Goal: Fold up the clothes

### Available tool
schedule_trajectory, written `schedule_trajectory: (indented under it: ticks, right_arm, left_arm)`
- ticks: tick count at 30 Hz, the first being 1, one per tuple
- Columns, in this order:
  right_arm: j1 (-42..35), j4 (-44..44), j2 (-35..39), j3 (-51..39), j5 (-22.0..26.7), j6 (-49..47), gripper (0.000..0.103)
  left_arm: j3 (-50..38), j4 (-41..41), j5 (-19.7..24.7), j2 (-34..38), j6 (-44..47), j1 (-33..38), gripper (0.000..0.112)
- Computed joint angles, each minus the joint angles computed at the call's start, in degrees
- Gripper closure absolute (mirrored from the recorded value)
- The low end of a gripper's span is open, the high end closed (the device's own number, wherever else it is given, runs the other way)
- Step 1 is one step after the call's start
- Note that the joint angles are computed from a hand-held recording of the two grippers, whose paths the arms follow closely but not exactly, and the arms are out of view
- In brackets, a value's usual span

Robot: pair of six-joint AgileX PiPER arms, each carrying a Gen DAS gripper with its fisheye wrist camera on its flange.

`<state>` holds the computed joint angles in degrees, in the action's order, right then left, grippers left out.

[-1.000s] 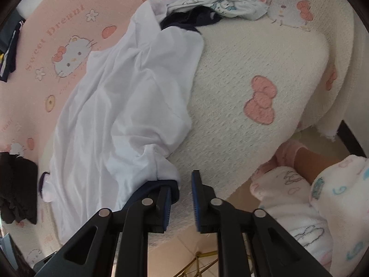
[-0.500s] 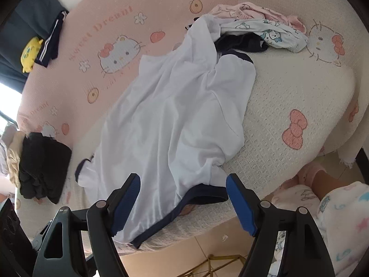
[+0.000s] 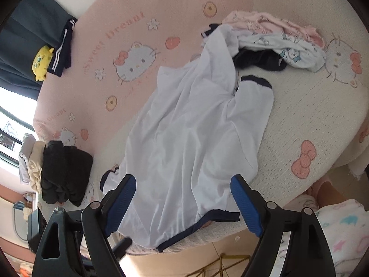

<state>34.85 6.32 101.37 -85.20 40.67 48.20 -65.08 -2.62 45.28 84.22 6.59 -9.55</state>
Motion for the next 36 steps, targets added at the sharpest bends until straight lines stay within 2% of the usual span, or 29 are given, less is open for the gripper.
schedule_trajectory:
  ticks: [7,10,11,14,16,19,24,27,30,36]
  right_arm:
    - [-6.8,8.0,5.3,-10.6,12.5,-7.7,0.019]
    - [-10.3,10.5,7.2,-12.8,14.9,-10.2,0.019]
    - [-11.4,11.5,7.5,-12.4,14.7,-11.5,0.019]
    - [-15.3,20.0,6.7,-5.4,8.5,-17.2,0.019]
    - [-17.8,29.9,5.6,1.5,3.2,-23.3,0.019]
    - [-20.2,39.0,5.4,8.0,-0.7,-28.6,0.019]
    - [-23.9,53.5,7.0,12.8,-1.7,-38.9,0.019]
    - [-24.8,57.5,8.4,14.2,-0.3,-41.2,0.019]
    - [-25.1,60.4,9.7,15.1,1.2,-43.6,0.019]
    - [-24.5,64.7,9.5,17.4,-0.4,-47.6,0.019]
  left_arm:
    - [-6.4,4.7,1.8,5.3,-3.6,-2.0,0.018]
    - [-8.9,5.1,2.2,7.3,-4.0,-3.2,0.018]
    - [-9.7,5.6,2.2,8.1,-4.3,-3.8,0.018]
    - [-12.5,7.2,2.5,10.3,-5.0,-5.9,0.018]
    - [-14.2,7.7,2.4,11.7,-4.5,-7.2,0.018]
    - [-17.7,8.9,3.0,14.3,-4.2,-9.7,0.018]
    - [-25.3,4.0,6.6,19.7,-0.8,-12.2,0.018]
    - [-28.2,2.3,7.7,22.4,0.9,-14.5,0.018]
    - [-29.7,4.7,7.8,24.8,-0.6,-17.5,0.018]
    - [-30.8,10.4,6.5,28.0,-3.7,-21.4,0.018]
